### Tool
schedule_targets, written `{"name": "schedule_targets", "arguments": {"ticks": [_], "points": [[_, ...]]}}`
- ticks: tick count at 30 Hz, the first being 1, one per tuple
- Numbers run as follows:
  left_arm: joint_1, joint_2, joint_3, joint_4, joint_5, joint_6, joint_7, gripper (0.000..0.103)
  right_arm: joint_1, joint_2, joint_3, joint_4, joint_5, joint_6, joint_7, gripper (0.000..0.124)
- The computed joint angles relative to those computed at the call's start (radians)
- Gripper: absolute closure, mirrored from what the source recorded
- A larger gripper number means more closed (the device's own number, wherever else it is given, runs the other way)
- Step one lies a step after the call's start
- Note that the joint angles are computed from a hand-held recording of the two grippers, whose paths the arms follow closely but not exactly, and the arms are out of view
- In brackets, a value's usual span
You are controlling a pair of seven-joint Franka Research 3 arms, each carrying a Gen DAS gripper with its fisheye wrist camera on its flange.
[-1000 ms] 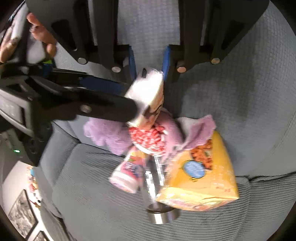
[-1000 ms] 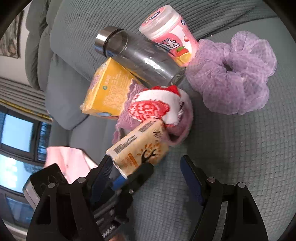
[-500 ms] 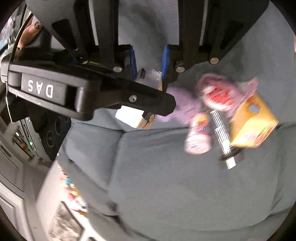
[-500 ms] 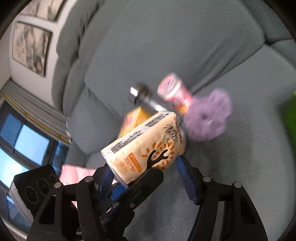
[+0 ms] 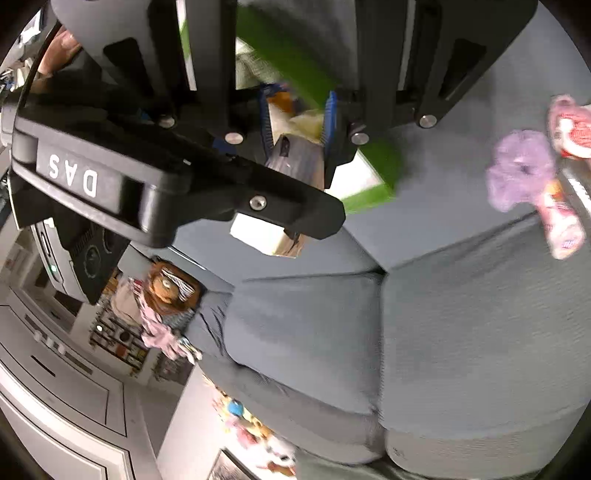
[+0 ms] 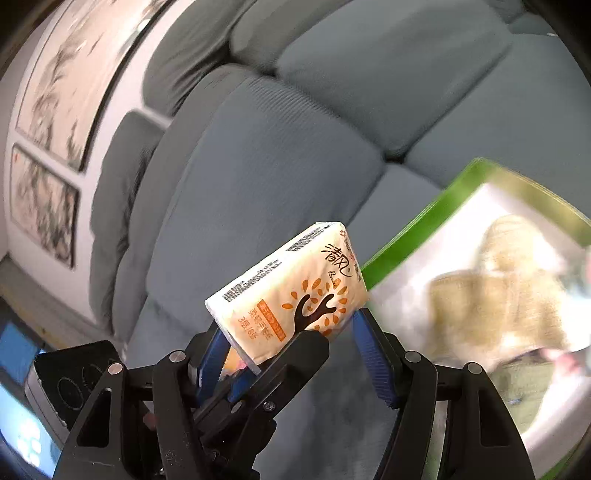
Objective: Organize soft objects
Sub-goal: 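Carry the tissue pack with the right gripper over the green box, then lower the tissue pack into the green box and open the right gripper, then move the right gripper back to the red-and-white sock on the pile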
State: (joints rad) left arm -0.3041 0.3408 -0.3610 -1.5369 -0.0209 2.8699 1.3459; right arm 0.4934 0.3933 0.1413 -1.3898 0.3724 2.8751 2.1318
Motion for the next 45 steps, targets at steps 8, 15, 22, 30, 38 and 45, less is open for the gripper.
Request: {"name": "schedule_targets", "arguments": {"ticks": [8, 15, 22, 30, 38, 45], "points": [[-0.032, 0.155, -0.033, 0.2, -0.02, -0.121, 0.055, 0.082, 0.019, -0.064, -0.082, -0.118, -0.073, 0.031, 0.161, 0.055], [-0.042, 0.216, -0.035, 0.273, -0.075, -0.2, 0.055, 0.081, -0.027, -0.04, -0.062, -0.089, -0.078, -0.064, 0.199, 0.055], [-0.039, 0.188, -0.026, 0.239, -0.106, -0.219, 0.019, 0.076, -0.018, -0.021, -0.079, -0.028, -0.156, -0.177, 0.257, 0.054], [-0.035, 0.09, 0.021, 0.122, -0.068, -0.171, -0.087, 0.052, 0.022, -0.049, -0.125, -0.041, -0.3, -0.196, 0.393, 0.042], [-0.014, -0.044, 0.058, -0.046, -0.012, -0.104, -0.179, 0.029, 0.048, -0.046, -0.13, -0.007, -0.419, -0.191, 0.431, 0.041], [-0.02, -0.202, 0.143, -0.248, 0.177, -0.068, -0.431, 0.019, 0.075, 0.006, -0.112, 0.094, -0.457, -0.194, 0.35, 0.036]]}}
